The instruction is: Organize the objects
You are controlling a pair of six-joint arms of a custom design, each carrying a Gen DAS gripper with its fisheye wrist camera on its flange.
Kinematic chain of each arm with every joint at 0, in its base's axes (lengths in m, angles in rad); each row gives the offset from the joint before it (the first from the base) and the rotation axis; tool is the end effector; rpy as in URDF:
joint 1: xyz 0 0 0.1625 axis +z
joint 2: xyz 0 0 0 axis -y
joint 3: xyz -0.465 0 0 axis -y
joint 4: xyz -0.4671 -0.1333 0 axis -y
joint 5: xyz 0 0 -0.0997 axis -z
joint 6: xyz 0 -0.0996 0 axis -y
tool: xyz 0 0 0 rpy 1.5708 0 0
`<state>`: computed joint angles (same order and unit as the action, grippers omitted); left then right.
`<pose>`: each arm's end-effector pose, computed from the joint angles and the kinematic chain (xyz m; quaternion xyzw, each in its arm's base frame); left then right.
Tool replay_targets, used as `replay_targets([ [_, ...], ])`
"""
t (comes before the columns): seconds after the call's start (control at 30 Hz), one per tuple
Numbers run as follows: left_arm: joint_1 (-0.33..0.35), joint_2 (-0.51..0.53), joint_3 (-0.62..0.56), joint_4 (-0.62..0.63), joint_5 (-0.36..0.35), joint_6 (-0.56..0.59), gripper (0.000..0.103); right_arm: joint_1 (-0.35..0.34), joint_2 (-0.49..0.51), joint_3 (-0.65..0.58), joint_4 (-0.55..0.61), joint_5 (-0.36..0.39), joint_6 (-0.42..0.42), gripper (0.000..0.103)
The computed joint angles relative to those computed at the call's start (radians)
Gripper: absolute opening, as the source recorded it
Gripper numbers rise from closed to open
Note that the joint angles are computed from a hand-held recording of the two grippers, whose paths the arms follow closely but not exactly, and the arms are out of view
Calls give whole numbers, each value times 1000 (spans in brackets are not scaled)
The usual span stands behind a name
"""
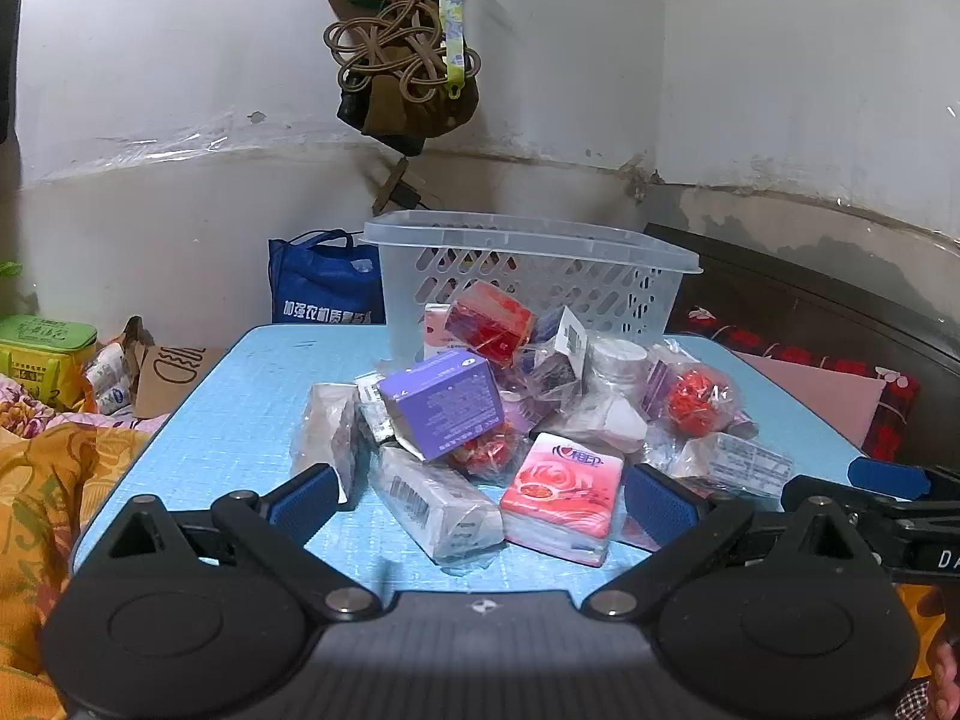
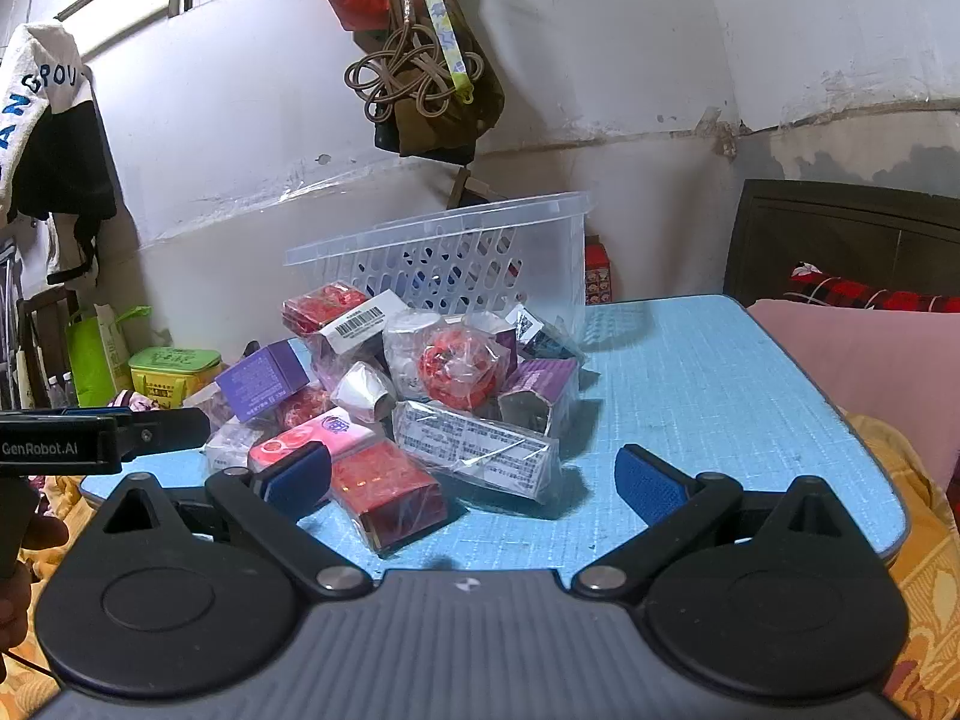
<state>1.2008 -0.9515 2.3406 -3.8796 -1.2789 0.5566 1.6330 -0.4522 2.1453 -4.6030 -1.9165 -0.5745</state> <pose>-0.0264 -0.5160 0.1032 0.3385 0.8220 -0.4250 0.1707 0.1289 -0.4683 -0.0224 0.1404 -0.7670 0.5573 0.2854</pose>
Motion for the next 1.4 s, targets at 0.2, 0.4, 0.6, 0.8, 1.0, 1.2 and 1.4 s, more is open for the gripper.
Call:
replay_targets([
  [0.2, 5, -4, -2, 8, -4, -7, 103, 1, -2, -1, -2, -3, 0, 103],
  [0.4, 8, -3, -1, 10, -7, -9, 103, -3, 0, -1, -3, -1, 3, 103],
  [0.6, 7, -1, -1, 7, -7, -9, 103, -7, 1, 2, -5, 9, 2, 103],
  [0.8, 11, 0, -5, 1, -11, -17, 103, -9, 3, 2, -9, 16, 2, 103],
  [1.0, 12, 0, -4, 3, -16, -13, 103, -10, 1, 2, -5, 17, 6, 103],
  [1.2, 14, -1, -3, 6, -20, -13, 103, -11, 1, 3, -6, 17, 6, 103],
  [1.4, 13, 1, -4, 3, -22, -14, 103, -15, 0, 7, -5, 35, 10, 103],
])
